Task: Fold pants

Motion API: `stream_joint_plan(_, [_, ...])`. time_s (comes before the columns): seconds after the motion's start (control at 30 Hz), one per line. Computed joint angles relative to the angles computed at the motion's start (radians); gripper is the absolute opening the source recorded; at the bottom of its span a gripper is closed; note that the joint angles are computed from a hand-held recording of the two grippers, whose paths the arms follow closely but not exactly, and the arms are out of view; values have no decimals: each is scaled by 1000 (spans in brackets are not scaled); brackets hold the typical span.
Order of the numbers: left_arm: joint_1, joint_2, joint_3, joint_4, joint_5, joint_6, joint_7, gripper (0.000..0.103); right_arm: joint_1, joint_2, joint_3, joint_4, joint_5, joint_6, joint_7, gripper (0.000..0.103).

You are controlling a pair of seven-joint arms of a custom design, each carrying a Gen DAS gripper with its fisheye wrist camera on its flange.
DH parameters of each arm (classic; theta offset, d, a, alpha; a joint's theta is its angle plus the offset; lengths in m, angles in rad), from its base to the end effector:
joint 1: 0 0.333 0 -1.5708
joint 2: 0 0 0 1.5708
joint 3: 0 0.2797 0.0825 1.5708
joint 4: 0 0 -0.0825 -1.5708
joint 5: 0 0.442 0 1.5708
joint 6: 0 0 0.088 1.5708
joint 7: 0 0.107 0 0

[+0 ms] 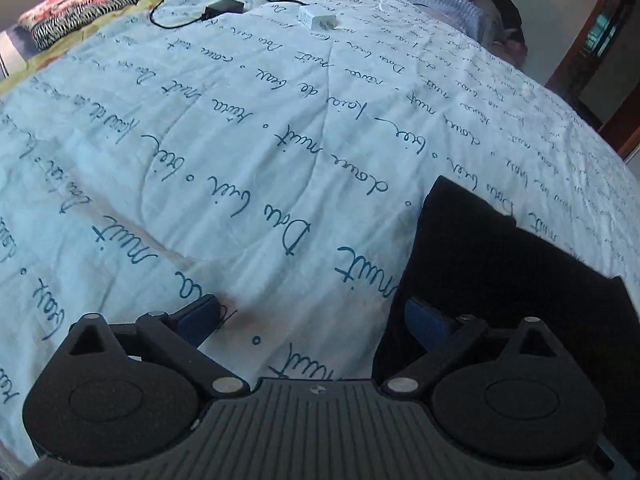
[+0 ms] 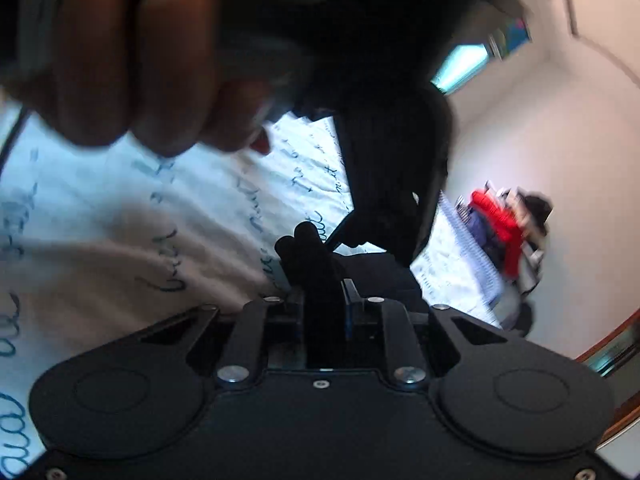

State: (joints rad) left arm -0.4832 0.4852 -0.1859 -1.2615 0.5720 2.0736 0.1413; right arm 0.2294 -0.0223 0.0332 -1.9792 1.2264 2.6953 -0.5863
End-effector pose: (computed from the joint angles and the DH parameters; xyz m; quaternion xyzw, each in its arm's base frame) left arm 0.6395 -0.4328 0.4833 -0.8500 0.4472 -0.2146 0.1772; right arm 0.6315 0.1375 0.4842 -0.8576 0.0452 -0.3589 0.3657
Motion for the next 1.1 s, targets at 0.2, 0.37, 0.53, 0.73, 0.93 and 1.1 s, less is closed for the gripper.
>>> stream_joint_plan(0.2, [74,-19,-21,-85,-97,300,-42,102,-53,25,-33,102,-61,-204,327,17])
stream_joint_plan(0.37, [101,73,-35,-1,-176,445,6,97,-104,60,-48,185,-70,-348,547,17])
stream_joint_plan(0.53, [97,188,-51,158,-270,396,97,27,-131,110,-42,248,-135,-439,674,18])
stream_joint_plan(0.73, [31,192,10,195,-200,343,81,23,-186,210,-46,380,-128,-467,913,19])
stream_joint_plan(0.93, [-51,224,57,311,-98,213,46,22,-184,267,5,407,-244,-417,985,19])
stream_joint_plan(1.1, [-139,309,84,517,-36,63,66,19,-219,255,22,409,-140,-460,948,19])
